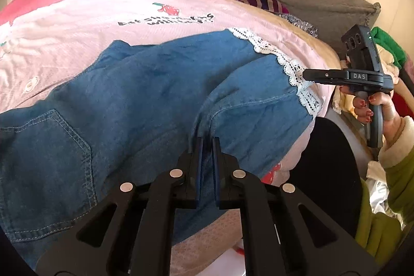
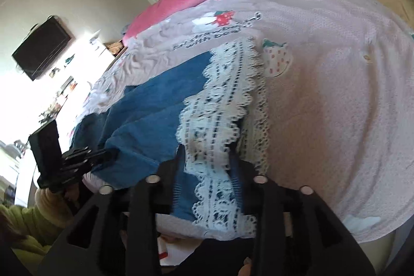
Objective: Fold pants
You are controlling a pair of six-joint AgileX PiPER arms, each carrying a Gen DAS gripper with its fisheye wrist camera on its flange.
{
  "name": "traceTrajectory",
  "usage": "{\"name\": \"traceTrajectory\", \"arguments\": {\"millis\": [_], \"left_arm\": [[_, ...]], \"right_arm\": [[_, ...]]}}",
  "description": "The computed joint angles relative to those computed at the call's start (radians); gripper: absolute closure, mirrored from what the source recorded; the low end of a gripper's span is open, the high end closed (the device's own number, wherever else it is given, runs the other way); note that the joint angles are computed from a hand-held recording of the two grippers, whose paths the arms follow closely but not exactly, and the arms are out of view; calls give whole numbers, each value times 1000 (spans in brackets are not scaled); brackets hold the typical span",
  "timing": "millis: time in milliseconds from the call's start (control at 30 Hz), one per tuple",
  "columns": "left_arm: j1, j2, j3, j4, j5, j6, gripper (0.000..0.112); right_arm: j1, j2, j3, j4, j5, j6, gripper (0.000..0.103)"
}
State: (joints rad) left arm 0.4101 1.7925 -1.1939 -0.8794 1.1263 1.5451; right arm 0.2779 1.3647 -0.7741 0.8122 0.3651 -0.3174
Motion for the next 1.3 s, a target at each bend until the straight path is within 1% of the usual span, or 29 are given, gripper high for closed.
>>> {"name": "traceTrajectory", "arguments": {"millis": [33, 133, 200, 267, 367, 467, 600, 633, 700, 767, 833, 900, 933, 967, 1000, 1067, 1133, 1167, 1200, 1233, 1267, 1300], "left_arm": [[-6, -3, 6, 0, -12, 3, 110], [-25, -12, 31, -7, -61, 36, 110], [-37, -27, 48, 2, -94, 48, 112], [-42, -48, 58, 15, -109, 61, 112], [-19, -71, 56, 32, -76, 86, 112], [11, -95, 68, 71, -37, 108, 112], [52, -129, 121, 101, -13, 162, 112], [67, -134, 133, 97, -7, 179, 112], [96, -148, 157, 73, -12, 226, 112], [126, -156, 158, 44, -13, 248, 112], [140, -155, 143, 33, -21, 248, 105], [160, -138, 106, 27, -1, 224, 93], [164, -134, 96, 25, 7, 222, 92], [157, -136, 94, 24, 2, 227, 89], [147, -145, 103, 27, -6, 230, 86], [99, -159, 124, 27, -25, 251, 85], [50, -171, 148, 25, -62, 262, 85], [12, -179, 164, 25, -103, 268, 85], [-11, -187, 184, 17, -142, 283, 85], [-30, -193, 198, 14, -178, 290, 85], [-66, -198, 214, 15, -241, 290, 85], [-89, -196, 217, 20, -280, 286, 85]], "right_arm": [[-9, 8, -6, 2, 18, -11, 70], [-3, 18, -34, -134, 59, 94, 97], [-8, 1, -34, -165, 83, 107, 97], [-26, -33, -35, -211, 116, 129, 97], [-76, -84, -25, -240, 163, 124, 97], [-118, -106, 5, -182, 193, 48, 97], [-118, -114, 68, -119, 181, -8, 97], [-120, -120, 83, -91, 171, -31, 97], [-120, -128, 101, -80, 152, -27, 96], [-120, -143, 108, -58, 143, -23, 94], [-91, -183, 108, -146, 116, 67, 91], [-55, -227, 108, -235, 87, 166, 84], [-46, -243, 108, -255, 79, 195, 76], [-32, -248, 105, -298, 71, 245, 71], [-12, -250, 102, -349, 67, 299, 68], [11, -239, 104, -365, 57, 324, 66], [36, -215, 102, -434, 51, 410, 65], [49, -208, 106, -473, 42, 460, 63], [49, -209, 113, -479, 39, 475, 61], [49, -211, 121, -501, 38, 507, 56], [53, -219, 133, -526, 35, 542, 51], [49, -226, 146, -529, 26, 553, 49]]}}
